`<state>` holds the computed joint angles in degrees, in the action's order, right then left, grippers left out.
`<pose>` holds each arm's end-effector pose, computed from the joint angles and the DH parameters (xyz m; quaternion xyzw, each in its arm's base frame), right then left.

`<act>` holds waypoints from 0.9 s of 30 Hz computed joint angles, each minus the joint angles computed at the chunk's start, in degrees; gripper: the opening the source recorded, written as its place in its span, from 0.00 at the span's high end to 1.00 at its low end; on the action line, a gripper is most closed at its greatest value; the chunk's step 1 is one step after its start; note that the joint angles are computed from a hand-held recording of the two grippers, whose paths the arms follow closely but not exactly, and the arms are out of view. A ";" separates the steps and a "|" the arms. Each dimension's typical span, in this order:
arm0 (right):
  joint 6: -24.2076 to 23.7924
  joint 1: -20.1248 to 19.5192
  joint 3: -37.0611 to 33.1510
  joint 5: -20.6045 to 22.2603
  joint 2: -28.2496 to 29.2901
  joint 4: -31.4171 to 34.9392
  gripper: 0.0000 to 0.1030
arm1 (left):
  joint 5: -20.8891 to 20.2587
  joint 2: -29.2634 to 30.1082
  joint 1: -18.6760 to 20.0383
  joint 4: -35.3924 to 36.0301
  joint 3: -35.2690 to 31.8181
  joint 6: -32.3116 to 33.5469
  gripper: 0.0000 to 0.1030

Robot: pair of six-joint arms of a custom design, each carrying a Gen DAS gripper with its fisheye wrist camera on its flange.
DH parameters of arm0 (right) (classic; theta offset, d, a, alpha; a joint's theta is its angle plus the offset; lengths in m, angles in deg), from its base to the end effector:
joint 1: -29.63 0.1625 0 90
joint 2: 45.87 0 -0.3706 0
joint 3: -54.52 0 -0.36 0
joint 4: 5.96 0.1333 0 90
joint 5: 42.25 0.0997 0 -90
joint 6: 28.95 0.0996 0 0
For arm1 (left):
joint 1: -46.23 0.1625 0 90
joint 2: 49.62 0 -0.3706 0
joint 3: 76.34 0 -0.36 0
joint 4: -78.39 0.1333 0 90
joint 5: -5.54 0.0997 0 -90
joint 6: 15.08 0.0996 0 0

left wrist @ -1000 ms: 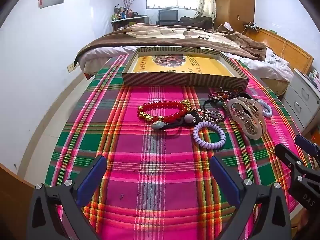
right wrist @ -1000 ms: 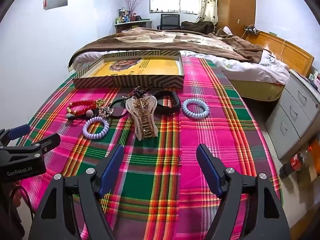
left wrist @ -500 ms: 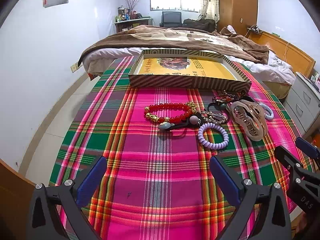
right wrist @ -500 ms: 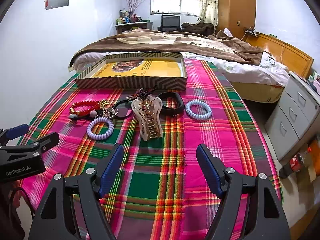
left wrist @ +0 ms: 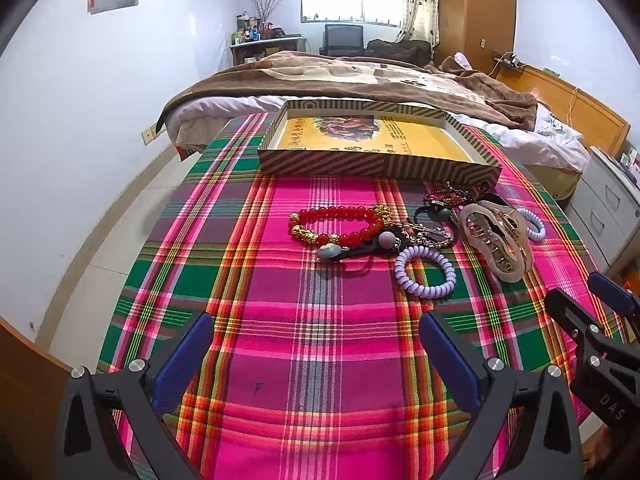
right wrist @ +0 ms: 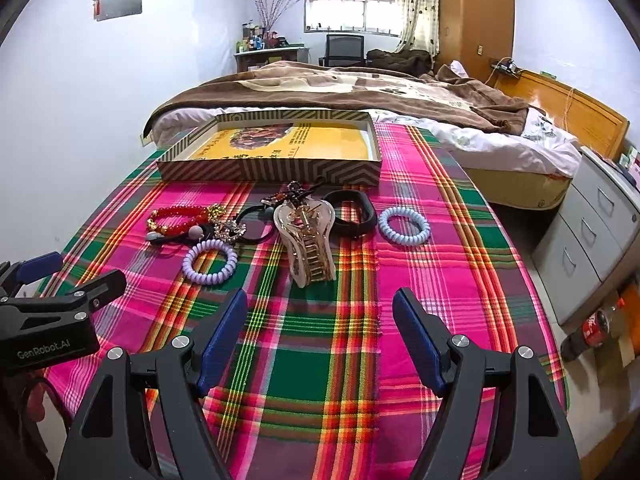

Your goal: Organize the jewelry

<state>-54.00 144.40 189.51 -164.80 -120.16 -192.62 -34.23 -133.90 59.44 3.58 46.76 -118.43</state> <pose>0.2427 -0.3357 0.1959 0.3061 -0.8645 0.2957 0.2673 -0.2679 -0.2784 0.1875 0.0023 0.8294 -0.3787 0.4107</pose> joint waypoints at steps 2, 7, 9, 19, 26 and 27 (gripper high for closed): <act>0.01 0.02 0.02 0.01 0.01 -0.01 0.27 | 0.02 -0.15 0.01 -0.51 0.17 0.38 0.00; 0.07 0.14 -0.09 -0.19 0.21 -0.06 0.27 | -0.03 -0.42 0.04 -0.79 0.46 0.37 0.00; 0.12 0.15 -0.16 -0.15 0.27 0.01 0.27 | 0.10 -0.46 -0.07 -0.64 0.49 0.10 0.00; -0.14 0.10 -0.19 -0.04 0.60 -0.58 0.27 | 0.67 -0.37 -0.44 1.18 -0.02 -1.54 0.00; -0.17 0.08 -0.25 -0.06 0.75 -0.58 0.27 | 0.67 -0.32 -0.50 1.32 -0.16 -1.55 0.00; -0.10 0.13 -0.26 -0.15 0.79 -0.64 0.27 | 0.68 -0.35 -0.48 1.22 -0.13 -1.42 0.00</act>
